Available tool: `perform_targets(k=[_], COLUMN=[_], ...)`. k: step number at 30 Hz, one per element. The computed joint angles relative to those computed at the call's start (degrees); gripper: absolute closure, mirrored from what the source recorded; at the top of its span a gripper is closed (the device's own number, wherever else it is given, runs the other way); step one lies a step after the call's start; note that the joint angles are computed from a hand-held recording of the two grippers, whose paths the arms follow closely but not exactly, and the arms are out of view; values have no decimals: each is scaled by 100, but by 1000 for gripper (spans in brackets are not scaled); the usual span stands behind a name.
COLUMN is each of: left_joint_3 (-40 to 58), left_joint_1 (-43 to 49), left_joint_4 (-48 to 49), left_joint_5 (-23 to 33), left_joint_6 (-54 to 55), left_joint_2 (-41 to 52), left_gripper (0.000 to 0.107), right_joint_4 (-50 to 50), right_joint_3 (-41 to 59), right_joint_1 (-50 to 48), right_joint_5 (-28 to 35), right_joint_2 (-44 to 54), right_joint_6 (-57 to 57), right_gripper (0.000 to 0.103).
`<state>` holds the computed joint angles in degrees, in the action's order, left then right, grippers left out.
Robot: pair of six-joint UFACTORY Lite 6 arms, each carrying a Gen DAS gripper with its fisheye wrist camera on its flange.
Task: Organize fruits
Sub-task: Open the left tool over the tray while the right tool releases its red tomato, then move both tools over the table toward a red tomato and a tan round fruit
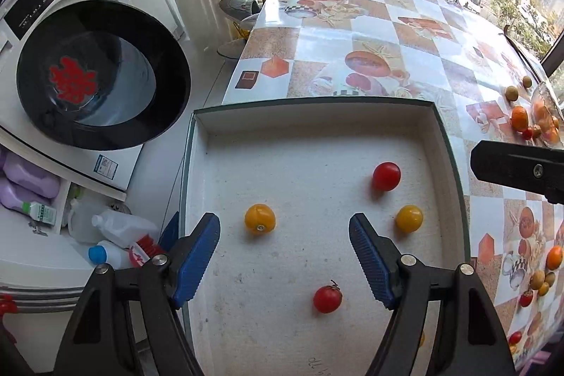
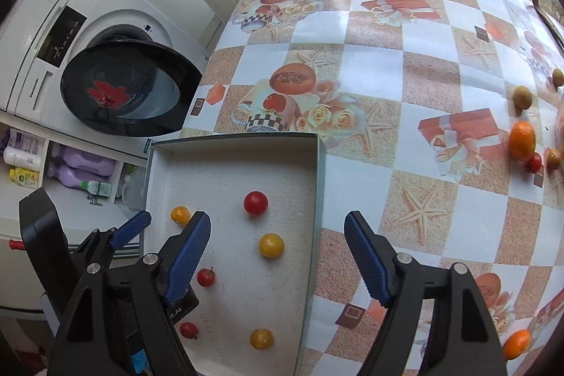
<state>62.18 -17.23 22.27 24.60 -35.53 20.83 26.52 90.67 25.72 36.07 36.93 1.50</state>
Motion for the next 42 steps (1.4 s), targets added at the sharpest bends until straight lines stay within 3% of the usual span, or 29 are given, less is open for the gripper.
perform_targets(k=[10,21,29,36,42], left_joint_3=[166,878,1937,2878,3311], left_joint_1=[-1369,-3259,-3938,-4165,-4222], left_joint_4=[-106,-1043,-1755,-1846,-1713], left_joint_5=[579,884,929,1175,1308], left_joint_6=[-173,27,337,381,222], left_joint_2=[-436,266,1347,2296,2702], left_gripper=[30,30,30,30,30], right_joint_4=[-180,-1158,-1441,-1322,-992], right_joint_3=[-3177,-6062,-6810,-7030,-7130], right_joint_1=[-966,-3340,-5115,-5639,-5371], right_joint_5=[-282,567,665,228,-300], right_joint_2=[-2593,-5449,-5876,-5507,-5214], right_joint_6=[-146,-865,-2103,-3136,-3703], right_gripper=[22,22,22,51,60])
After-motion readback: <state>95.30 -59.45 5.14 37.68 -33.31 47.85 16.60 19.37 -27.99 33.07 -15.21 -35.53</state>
